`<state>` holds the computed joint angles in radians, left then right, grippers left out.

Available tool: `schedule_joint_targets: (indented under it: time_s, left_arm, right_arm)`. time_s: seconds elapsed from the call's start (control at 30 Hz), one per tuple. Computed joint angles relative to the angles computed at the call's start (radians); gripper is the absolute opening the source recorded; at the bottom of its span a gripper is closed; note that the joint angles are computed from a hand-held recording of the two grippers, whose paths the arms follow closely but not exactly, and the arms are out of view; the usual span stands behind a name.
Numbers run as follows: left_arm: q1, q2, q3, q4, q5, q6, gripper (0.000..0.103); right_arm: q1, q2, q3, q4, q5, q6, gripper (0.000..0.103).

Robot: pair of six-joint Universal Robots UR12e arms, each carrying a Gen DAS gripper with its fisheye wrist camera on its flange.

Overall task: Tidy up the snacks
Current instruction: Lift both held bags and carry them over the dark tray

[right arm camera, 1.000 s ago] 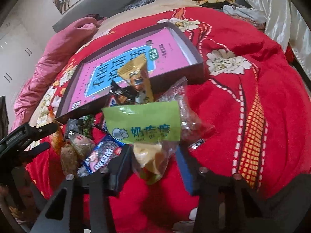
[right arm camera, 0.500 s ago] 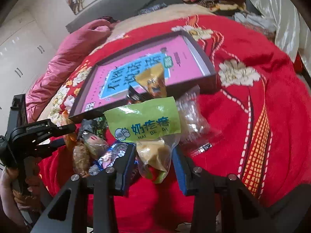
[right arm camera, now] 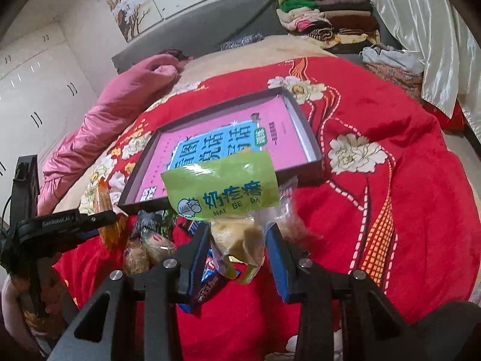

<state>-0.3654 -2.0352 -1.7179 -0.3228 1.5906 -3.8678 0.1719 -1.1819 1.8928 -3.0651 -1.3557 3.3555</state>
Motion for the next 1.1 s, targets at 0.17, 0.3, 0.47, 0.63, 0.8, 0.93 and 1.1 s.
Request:
schedule_joint_targets:
  time_s: [0.17, 0.3, 0.47, 0.63, 0.8, 0.93, 1.1]
  left_arm:
    - [-0.007, 0.004, 0.004, 0.012, 0.026, 0.035, 0.04]
    - [-0.011, 0.004, 0.008, 0.018, 0.043, 0.052, 0.04]
    - [-0.017, 0.001, 0.02, 0.014, 0.066, 0.076, 0.039]
    - [-0.023, -0.004, 0.033, 0.011, 0.082, 0.096, 0.039]
    - [-0.026, -0.013, 0.051, 0.014, 0.092, 0.108, 0.039]
    - [-0.027, -0.021, 0.065, 0.014, 0.097, 0.117, 0.039]
    - [-0.028, -0.031, 0.081, 0.019, 0.106, 0.126, 0.039]
  right_arm:
    - [-0.003, -0.001, 0.002, -0.035, -0.015, -0.001, 0.039]
    - [-0.005, 0.002, 0.0, -0.061, -0.025, -0.009, 0.039]
    - [-0.01, 0.009, -0.006, -0.096, -0.031, -0.021, 0.039]
    - [-0.018, 0.019, -0.014, -0.125, -0.031, -0.023, 0.039]
    - [-0.025, 0.029, -0.022, -0.15, -0.035, -0.029, 0.039]
    - [-0.028, 0.038, -0.033, -0.156, -0.039, -0.03, 0.039]
    - [-0.034, 0.051, -0.047, -0.184, -0.042, -0.031, 0.039]
